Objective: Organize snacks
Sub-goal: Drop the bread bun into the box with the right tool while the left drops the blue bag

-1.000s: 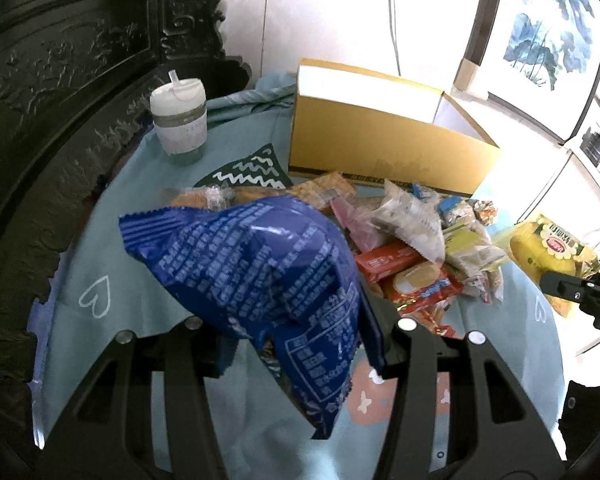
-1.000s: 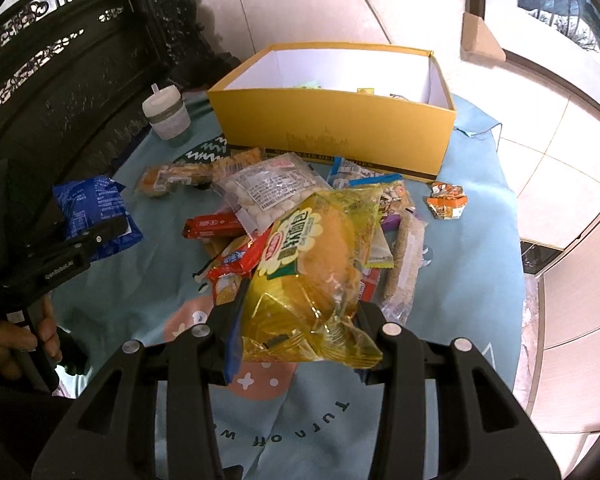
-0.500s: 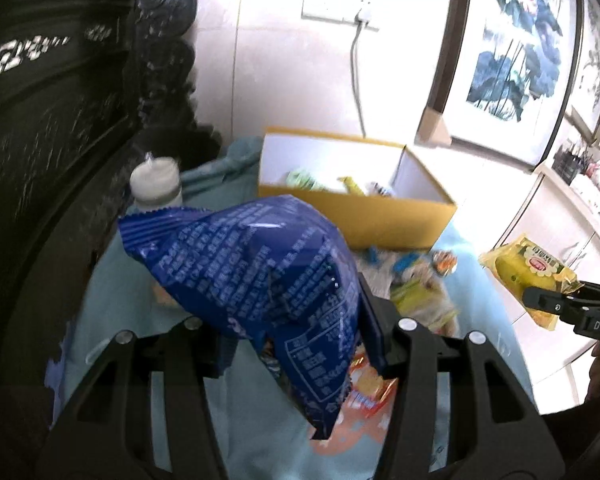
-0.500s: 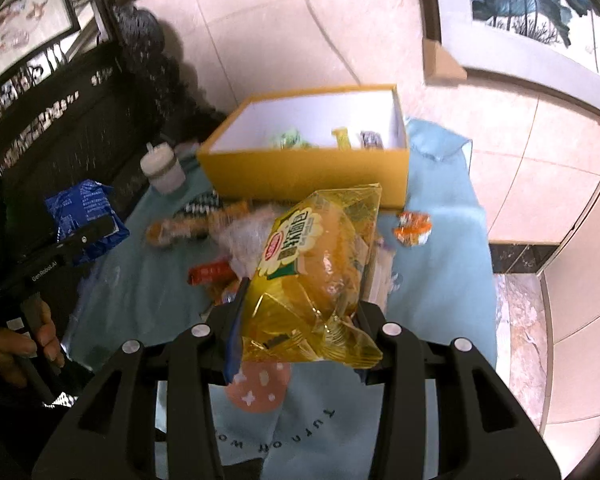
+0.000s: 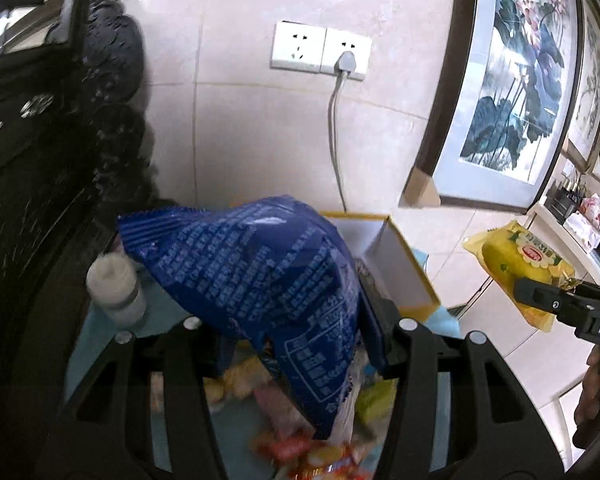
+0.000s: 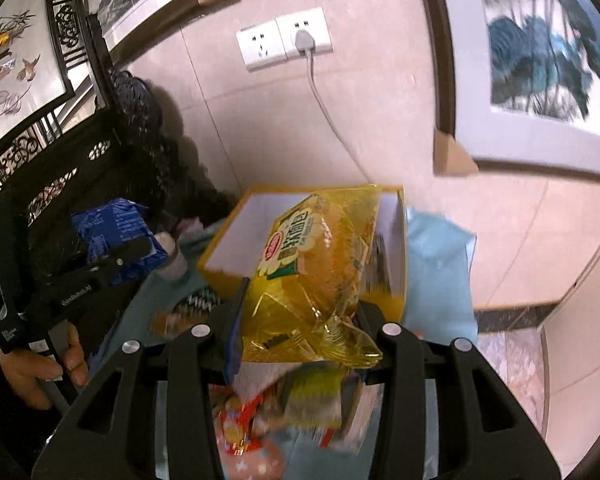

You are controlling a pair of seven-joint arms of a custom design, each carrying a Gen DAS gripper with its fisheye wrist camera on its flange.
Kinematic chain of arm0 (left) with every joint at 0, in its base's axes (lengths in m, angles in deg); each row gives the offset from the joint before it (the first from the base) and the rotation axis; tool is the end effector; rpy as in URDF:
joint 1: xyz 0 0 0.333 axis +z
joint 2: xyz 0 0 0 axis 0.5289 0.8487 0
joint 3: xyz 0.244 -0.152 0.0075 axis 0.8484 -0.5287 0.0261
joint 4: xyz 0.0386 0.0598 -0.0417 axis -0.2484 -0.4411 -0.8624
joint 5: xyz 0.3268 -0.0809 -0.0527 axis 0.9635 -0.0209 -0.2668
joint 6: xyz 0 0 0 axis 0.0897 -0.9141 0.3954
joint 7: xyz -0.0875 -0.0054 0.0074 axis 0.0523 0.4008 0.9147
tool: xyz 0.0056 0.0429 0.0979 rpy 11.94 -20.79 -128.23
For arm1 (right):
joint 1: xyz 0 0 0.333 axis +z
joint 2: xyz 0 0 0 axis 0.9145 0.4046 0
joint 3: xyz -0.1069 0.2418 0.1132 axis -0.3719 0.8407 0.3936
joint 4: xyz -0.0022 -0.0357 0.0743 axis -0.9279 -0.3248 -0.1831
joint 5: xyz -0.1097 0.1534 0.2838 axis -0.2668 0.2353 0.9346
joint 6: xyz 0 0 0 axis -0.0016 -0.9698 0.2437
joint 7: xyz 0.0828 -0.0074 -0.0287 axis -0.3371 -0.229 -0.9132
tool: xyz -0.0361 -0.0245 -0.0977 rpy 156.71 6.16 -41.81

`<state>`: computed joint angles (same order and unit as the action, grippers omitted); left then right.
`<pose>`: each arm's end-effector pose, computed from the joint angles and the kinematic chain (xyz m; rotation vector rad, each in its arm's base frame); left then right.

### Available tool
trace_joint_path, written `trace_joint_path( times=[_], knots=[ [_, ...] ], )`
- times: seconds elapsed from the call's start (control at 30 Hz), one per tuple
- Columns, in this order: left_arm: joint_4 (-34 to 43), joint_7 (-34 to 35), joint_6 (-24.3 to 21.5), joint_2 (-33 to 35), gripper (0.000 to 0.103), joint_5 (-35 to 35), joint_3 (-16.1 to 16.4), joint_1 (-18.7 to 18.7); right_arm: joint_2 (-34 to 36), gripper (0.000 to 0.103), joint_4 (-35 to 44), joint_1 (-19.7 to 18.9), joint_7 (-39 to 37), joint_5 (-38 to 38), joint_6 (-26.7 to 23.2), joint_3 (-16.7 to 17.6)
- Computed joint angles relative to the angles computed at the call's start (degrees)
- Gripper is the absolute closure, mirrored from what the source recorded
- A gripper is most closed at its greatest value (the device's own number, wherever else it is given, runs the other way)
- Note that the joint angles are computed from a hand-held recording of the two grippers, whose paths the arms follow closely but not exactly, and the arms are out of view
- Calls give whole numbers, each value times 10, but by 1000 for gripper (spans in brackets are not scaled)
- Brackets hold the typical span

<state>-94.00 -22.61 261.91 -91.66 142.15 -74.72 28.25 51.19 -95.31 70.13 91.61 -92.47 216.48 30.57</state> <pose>0.4462 -0.2349 0.4829 -1.5257 1.8831 -1.1324 0.4010 0.2109 0.4872 -1.6623 1.5569 -0.5249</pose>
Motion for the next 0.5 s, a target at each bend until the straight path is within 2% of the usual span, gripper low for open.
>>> trace_joint_path(
  times=[0.07,0.13,0.23,0.33,0.37,0.43,0.47,0.5],
  knots=[
    [41,28,-16,27,51,-20,2,-10,25,60,38,-3,-12,-7,-10,-6],
    [88,93,-32,61,51,-80,4,-27,52,60,78,-3,-18,-20,-20,-14],
    [155,139,-55,106,51,-118,12,-46,97,60,147,-17,12,-77,-40,-15],
    [235,194,-90,158,51,-161,15,-62,148,60,221,2,4,-80,-65,-38],
    [268,196,-106,177,50,-159,27,-76,162,60,243,10,-8,-71,-72,-45],
    [329,221,-141,216,47,-177,38,-93,206,59,294,5,-109,33,-80,-30],
    [369,259,-172,247,26,-209,26,-90,231,51,329,16,-127,49,-101,-38],
    [399,283,-209,268,6,-231,23,-94,254,39,365,40,-105,25,-140,-67]
  ],
)
